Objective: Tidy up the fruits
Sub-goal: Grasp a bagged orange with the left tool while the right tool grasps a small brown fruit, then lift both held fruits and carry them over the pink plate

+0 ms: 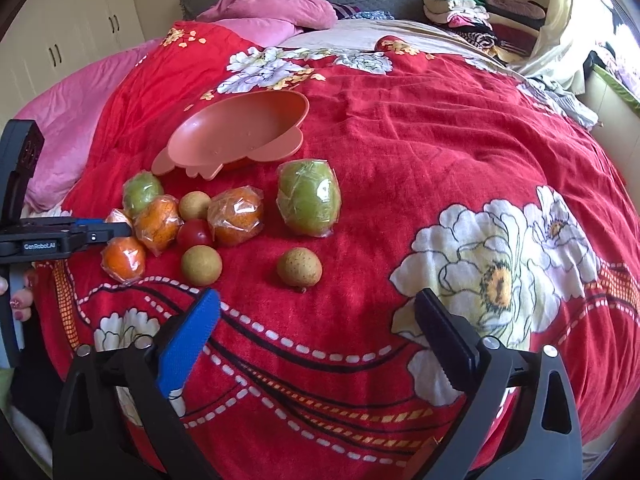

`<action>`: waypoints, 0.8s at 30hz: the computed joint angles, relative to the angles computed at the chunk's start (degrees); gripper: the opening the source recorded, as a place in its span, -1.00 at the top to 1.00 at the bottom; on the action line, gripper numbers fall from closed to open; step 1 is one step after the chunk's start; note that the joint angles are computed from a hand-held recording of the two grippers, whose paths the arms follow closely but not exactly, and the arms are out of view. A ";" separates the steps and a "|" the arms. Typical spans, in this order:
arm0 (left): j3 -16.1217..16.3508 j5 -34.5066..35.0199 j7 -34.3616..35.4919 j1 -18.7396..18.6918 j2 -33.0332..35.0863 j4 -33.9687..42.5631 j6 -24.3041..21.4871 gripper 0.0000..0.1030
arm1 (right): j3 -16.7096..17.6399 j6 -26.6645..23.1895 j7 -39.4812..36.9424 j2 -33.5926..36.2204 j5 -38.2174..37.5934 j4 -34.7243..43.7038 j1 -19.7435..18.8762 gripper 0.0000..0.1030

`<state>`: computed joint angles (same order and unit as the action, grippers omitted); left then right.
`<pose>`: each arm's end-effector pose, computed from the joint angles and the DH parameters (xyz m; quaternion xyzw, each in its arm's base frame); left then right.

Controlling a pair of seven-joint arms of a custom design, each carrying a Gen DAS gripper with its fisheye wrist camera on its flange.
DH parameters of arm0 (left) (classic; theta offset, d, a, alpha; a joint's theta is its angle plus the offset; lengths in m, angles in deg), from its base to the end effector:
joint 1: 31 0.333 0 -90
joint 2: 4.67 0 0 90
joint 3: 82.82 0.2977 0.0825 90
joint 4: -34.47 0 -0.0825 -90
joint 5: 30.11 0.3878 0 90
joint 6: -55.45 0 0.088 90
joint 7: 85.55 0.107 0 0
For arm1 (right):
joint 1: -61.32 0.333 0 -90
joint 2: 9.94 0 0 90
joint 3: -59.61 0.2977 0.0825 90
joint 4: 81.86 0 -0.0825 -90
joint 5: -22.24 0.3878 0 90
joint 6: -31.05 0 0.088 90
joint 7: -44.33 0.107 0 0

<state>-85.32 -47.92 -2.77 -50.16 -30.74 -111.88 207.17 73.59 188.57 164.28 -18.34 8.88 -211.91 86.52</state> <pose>0.4211 -0.1590 0.4658 -0.6708 0.6843 -0.2812 0.0524 0.4149 0.3545 0.4675 -0.7794 0.5410 -0.1455 0.2804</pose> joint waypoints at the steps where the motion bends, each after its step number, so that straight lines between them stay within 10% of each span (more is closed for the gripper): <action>1: 0.14 -0.08 0.31 -0.08 -0.07 -0.03 -0.03 0.34 | 0.01 -0.43 -0.13 0.42 -0.31 0.48 -0.09 -0.40; 12: -0.26 1.57 -0.84 0.53 -2.54 -1.91 0.58 0.35 | -1.67 0.37 -6.38 3.87 1.75 2.82 1.59 0.51; 24: -0.21 5.40 -3.54 1.38 -4.74 -1.77 0.41 0.35 | -2.20 3.96 -13.33 1.22 12.49 1.87 2.76 0.56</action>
<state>-85.54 -42.51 -6.31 -48.78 -35.48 -113.65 207.58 71.39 192.53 150.94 -17.12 21.37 -210.04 89.28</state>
